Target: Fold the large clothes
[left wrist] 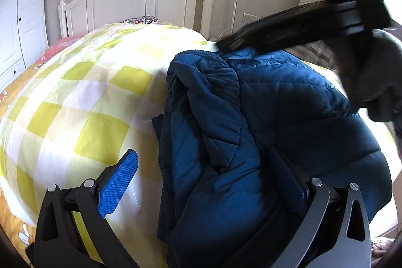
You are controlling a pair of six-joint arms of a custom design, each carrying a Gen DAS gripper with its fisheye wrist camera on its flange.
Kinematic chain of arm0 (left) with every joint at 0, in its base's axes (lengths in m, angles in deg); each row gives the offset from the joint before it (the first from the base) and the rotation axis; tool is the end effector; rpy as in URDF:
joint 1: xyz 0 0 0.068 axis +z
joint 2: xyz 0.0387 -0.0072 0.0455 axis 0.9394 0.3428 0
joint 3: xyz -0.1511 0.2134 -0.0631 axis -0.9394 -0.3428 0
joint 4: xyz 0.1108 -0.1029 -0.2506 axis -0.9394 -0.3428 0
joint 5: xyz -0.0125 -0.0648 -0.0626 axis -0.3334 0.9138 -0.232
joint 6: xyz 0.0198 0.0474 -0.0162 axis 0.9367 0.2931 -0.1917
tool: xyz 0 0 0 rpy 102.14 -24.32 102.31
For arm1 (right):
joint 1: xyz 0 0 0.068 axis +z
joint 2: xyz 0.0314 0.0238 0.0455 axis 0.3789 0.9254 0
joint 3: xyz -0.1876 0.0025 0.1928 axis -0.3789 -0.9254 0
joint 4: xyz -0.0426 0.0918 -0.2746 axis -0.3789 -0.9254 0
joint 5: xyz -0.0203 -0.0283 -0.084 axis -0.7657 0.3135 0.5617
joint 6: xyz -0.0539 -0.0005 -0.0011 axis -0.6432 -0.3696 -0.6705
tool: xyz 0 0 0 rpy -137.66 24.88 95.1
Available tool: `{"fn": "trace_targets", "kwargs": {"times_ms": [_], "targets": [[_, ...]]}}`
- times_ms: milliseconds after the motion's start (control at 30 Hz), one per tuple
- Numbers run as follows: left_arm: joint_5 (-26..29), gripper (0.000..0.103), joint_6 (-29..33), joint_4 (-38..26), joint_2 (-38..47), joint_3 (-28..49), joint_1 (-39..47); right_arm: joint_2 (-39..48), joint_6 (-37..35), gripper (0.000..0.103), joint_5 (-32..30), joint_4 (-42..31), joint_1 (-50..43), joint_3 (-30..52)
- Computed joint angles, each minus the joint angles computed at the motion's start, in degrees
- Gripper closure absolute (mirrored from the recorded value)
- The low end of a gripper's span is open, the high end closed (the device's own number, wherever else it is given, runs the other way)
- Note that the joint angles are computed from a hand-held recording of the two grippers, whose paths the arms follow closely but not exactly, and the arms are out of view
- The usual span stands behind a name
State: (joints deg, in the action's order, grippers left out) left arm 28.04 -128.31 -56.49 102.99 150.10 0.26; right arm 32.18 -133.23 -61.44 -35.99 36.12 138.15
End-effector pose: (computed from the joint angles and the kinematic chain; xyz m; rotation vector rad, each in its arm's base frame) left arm 0.1289 -0.2693 0.2053 -0.4318 2.2173 0.1116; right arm 0.3085 0.0919 0.2878 -1.4119 1.9535 0.2821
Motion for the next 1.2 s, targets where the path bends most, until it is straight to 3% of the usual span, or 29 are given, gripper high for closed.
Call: {"fn": "trace_targets", "kwargs": {"times_ms": [100,200,300,433,533,600,700,733,800,900,967,1067,1133,1200], "targets": [[-0.27,0.004,-0.02,1.12,-0.20,-0.89,-0.09,-1.23,-1.31,0.028,-4.52,-1.73,-5.36,0.46],[-0.38,0.004,-1.05,1.16,-0.15,-1.34,-0.58,3.37,-2.84,0.027,2.42,0.16,-5.24,-1.29],[-0.14,0.004,-1.69,-0.17,0.65,-0.39,-0.86,9.22,-2.25,0.026,-0.79,-2.82,-7.37,2.05],[-0.18,0.004,-2.28,-0.71,0.29,-0.53,-1.49,0.26,-3.71,0.027,1.37,0.35,-6.84,-3.77],[-0.36,0.004,-1.99,0.68,-0.60,-1.83,-1.48,-5.01,-7.75,0.027,-9.85,-5.64,-14.03,-4.76],[-0.59,0.004,-2.31,0.63,-0.32,-1.71,-1.63,-7.30,-10.49,0.025,-13.12,-7.29,-17.96,-6.57],[-0.06,0.004,-1.68,1.97,-0.77,-2.57,-1.27,-9.34,-14.51,0.021,-9.25,-1.84,-19.52,-15.04],[0.10,0.004,-1.76,2.17,-0.90,-2.95,-1.29,-8.97,-14.24,0.020,-11.93,-0.73,-20.82,-15.98],[0.11,0.004,-1.99,2.10,-0.76,-2.91,-1.42,-6.17,-14.27,0.020,-13.81,-3.18,-22.13,-13.88],[0.92,0.004,-1.94,1.90,-1.31,-2.97,-1.13,-10.88,-13.92,0.020,-12.24,-4.46,-22.51,-15.18],[2.48,0.004,-1.11,4.39,-5.26,-5.34,-1.11,-12.79,-20.94,0.021,-17.48,-11.92,-26.78,-14.67],[5.25,0.004,-0.41,8.51,-14.24,-11.23,-0.52,-7.62,-29.67,0.017,-23.44,-22.49,-35.98,-10.42],[8.73,0.004,3.18,14.57,-22.06,-17.09,2.04,-1.04,-29.48,0.006,-24.42,-26.63,-39.23,-6.15],[14.80,0.004,9.20,22.30,-27.74,-22.02,6.26,8.17,-27.40,0.003,-24.79,-32.40,-41.82,0.08]]}}
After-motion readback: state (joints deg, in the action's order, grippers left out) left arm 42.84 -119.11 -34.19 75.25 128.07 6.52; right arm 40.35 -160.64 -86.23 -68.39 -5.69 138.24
